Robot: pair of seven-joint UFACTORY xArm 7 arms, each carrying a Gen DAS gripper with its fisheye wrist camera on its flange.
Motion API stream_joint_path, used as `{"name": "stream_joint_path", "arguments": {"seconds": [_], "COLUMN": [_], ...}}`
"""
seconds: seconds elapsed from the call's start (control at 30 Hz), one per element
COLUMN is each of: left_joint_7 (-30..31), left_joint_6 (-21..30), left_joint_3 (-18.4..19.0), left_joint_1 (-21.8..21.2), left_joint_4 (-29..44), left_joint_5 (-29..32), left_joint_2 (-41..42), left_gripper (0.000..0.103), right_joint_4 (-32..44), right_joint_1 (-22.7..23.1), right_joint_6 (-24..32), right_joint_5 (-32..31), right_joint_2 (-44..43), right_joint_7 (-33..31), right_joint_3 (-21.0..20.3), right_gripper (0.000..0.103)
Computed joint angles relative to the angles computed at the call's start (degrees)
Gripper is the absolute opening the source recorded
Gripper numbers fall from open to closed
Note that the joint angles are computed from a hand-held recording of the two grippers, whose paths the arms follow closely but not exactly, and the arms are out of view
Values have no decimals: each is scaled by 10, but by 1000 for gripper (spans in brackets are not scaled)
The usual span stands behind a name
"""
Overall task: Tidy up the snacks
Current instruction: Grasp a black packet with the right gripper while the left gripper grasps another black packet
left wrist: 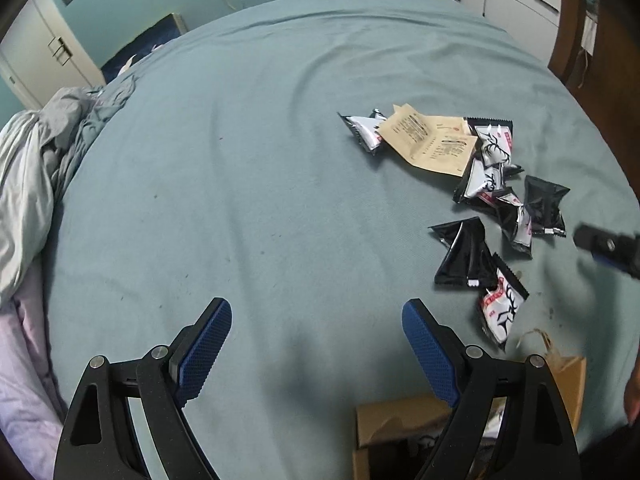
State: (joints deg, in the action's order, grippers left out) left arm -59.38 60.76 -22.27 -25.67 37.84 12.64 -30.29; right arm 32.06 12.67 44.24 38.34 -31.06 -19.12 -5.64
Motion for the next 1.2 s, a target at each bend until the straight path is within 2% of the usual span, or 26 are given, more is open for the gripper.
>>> {"name": "stream_joint_path", "arguments": {"seconds": [0.37, 0.43, 0.5, 0.63, 0.7, 0.83, 0.93, 1.13, 1.2], "left_joint_7": [22, 25, 28, 35, 41, 59, 77, 109, 102], "left_joint_6": [-37, -44, -54, -96, -107, -116, -126, -134, -127], "left_joint_3": [9, 10, 14, 23, 23, 24, 27, 43, 45], "left_joint_1": [-7, -6, -5, -4, -2, -1, -6, -20, -22], "left_joint_4": [9, 11, 10, 2, 7, 35, 60, 101, 111], "left_joint_5": [-4, -5, -7, -18, -20, -16, -15, -36, -38], "left_joint_2": [29, 32, 35, 38, 50, 93, 128, 196, 213], "left_gripper": [89, 89, 89, 89, 89, 89, 89, 89, 89], "right_joint_4": [55, 63, 64, 71, 65, 35, 0, -78, -110], "right_joint_1": [17, 23, 24, 23, 29, 46, 42, 18, 0], "right_joint_6": [-111, -128, -144, -142, -144, -171, -167, -84, -58], "right_joint_5": [-17, -12, -18, -53, -45, 9, 7, -35, -57], "right_joint_2": [115, 135, 144, 161, 156, 105, 35, -132, -206], "right_joint_7": [6, 5, 11, 26, 15, -32, -34, -15, -10], "right_joint_3": [40, 46, 55, 68, 65, 42, 27, -17, -26], "right_gripper": [80, 77, 57, 37, 30, 29, 29, 29, 29]}}
